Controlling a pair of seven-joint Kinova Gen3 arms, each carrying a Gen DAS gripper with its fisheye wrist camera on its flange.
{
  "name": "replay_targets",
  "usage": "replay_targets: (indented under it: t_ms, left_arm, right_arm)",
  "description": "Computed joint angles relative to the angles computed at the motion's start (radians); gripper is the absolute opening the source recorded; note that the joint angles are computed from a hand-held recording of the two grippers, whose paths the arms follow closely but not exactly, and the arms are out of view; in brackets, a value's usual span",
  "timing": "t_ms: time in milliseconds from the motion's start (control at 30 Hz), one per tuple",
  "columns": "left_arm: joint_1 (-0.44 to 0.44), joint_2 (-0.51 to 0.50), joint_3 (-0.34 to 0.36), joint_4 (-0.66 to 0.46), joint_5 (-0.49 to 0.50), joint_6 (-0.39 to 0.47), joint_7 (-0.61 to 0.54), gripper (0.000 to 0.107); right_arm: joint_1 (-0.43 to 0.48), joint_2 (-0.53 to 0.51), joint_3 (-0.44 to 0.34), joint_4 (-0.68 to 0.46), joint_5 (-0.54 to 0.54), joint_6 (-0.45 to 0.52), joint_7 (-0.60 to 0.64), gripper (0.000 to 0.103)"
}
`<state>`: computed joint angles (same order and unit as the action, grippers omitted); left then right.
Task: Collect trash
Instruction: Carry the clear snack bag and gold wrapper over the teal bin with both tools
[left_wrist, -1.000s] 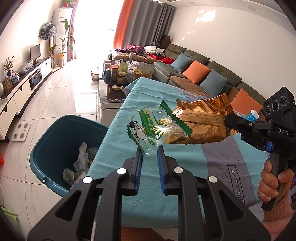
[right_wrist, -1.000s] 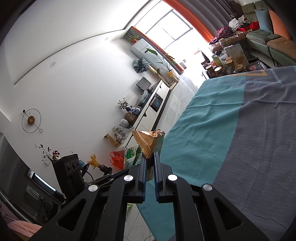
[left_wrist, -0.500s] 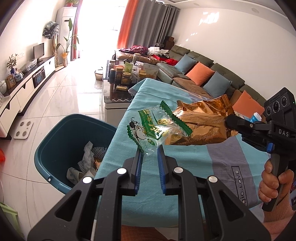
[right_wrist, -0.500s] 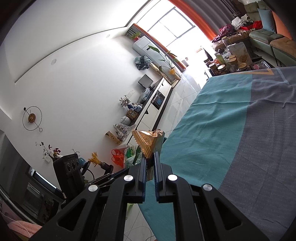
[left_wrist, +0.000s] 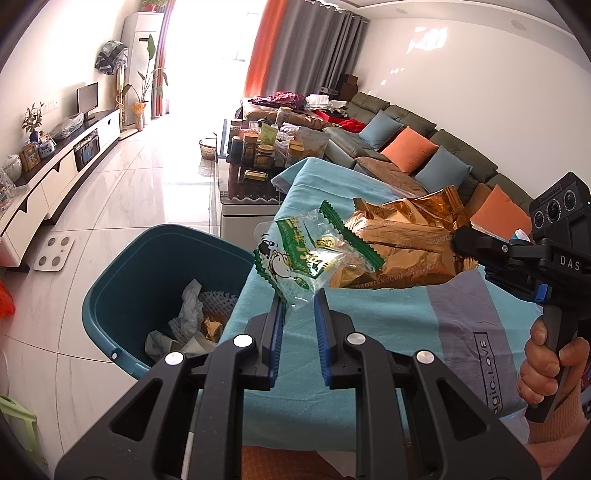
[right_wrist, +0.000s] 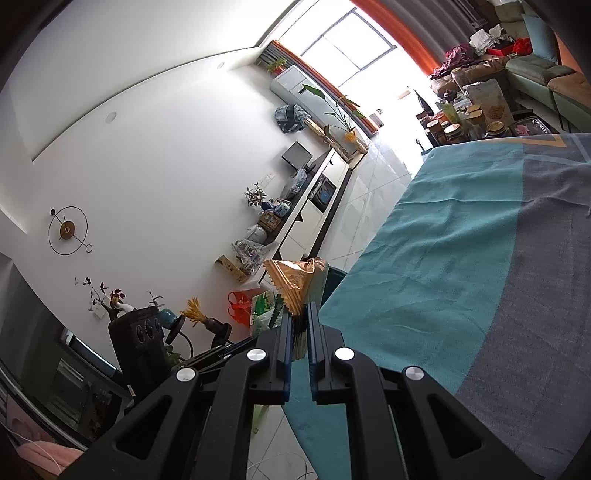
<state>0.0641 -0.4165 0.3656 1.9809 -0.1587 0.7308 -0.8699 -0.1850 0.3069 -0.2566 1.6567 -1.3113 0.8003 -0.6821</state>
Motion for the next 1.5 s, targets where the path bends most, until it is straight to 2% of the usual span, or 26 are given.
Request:
replay_targets:
  t_ms: [1000, 1500]
  left_arm:
    - [-0.049, -0.043, -0.027, 0.024, 0.008, 0.032, 0.006, 0.017]
    - [-0.074, -0.041, -0.042, 0.04, 0.004, 0.022, 0.015, 0.017]
  right_arm:
    - [-0.046, 0.079, -0.061, -0.118, 0.12, -0.023, -0.094, 0.006]
    - [-0.062, 0.111, -0.088, -0.177, 0.188, -0.027, -0.156, 0.006]
